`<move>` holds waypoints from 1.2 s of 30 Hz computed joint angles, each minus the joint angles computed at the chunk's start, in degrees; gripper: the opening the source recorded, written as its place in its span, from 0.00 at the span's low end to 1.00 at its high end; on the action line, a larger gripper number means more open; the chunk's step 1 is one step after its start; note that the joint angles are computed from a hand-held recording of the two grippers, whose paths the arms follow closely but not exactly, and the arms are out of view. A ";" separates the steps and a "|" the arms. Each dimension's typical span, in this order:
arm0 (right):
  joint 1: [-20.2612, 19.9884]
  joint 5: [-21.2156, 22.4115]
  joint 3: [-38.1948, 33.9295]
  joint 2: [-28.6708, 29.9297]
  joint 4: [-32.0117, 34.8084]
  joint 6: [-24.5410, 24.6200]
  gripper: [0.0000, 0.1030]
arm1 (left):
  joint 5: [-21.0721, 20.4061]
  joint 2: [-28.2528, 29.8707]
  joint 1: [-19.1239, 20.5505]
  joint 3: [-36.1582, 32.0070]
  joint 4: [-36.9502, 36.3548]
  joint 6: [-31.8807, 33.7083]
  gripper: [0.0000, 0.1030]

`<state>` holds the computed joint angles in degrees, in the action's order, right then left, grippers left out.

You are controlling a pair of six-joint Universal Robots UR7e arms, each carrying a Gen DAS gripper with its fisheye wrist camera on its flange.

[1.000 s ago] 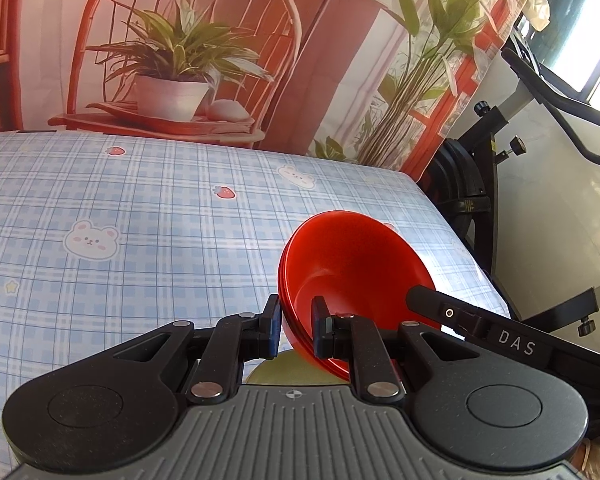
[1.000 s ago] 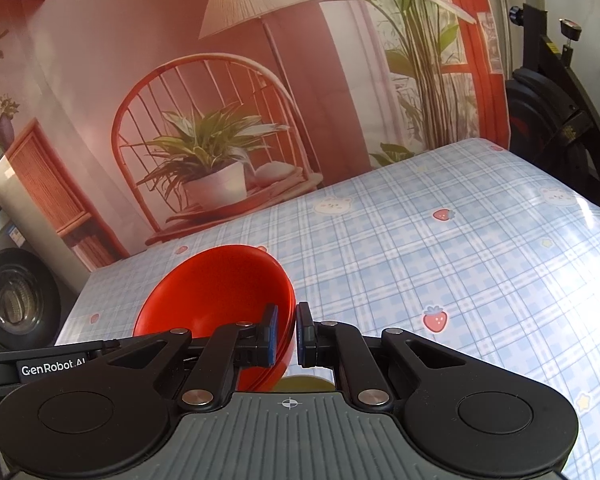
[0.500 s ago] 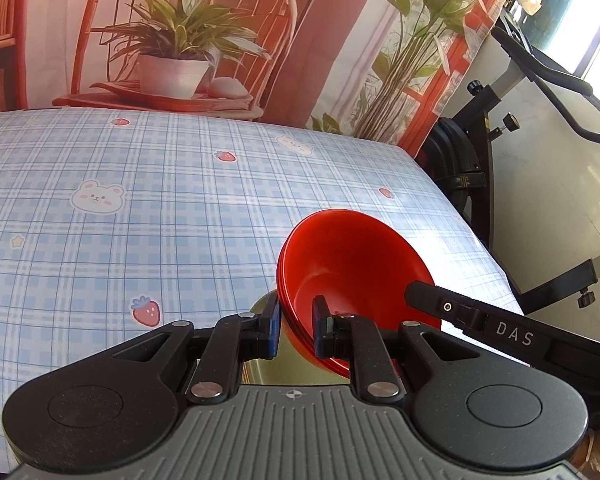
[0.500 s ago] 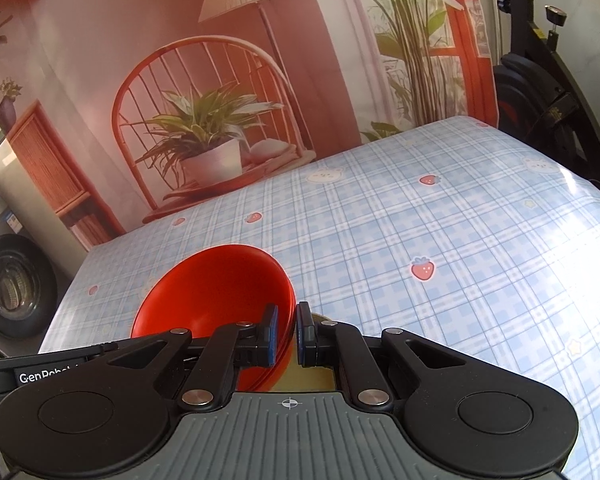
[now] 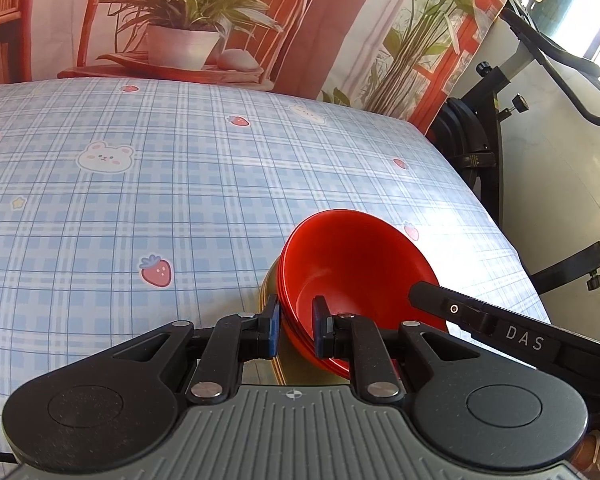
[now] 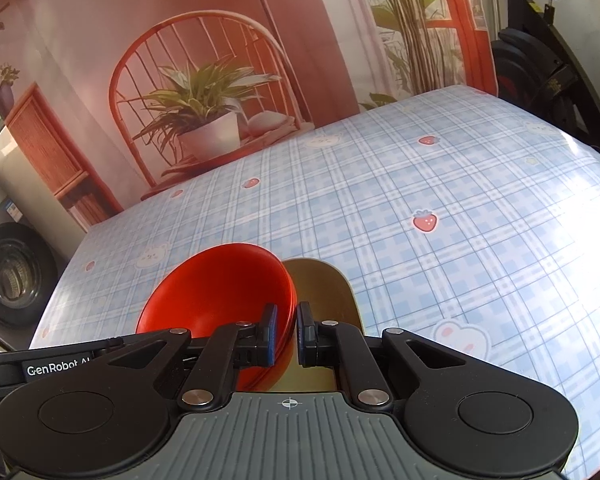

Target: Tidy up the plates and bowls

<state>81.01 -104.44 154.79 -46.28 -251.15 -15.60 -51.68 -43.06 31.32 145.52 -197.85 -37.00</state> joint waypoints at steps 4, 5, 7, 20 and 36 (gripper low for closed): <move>-0.67 1.11 0.19 0.25 -0.71 -0.31 0.09 | -0.01 0.41 0.03 0.02 -0.10 -0.22 0.16; -0.78 1.19 0.20 0.23 -0.73 -0.37 0.09 | 0.05 0.64 0.02 0.02 -0.19 -0.23 0.16; -0.86 1.22 0.15 0.21 -0.59 -0.43 0.09 | 0.22 0.97 -0.01 -0.09 0.31 -0.47 0.16; -1.82 2.48 0.52 0.36 -0.58 -0.26 0.09 | 3.20 0.46 -1.43 0.08 2.45 -1.96 0.19; 0.91 0.79 3.35 -1.12 -6.86 -1.68 0.16 | 12.81 -6.30 -11.22 3.80 12.36 -9.50 0.47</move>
<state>81.92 -103.65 158.14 -47.40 -258.01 -17.28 -38.87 -49.36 20.09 149.32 -185.49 -46.49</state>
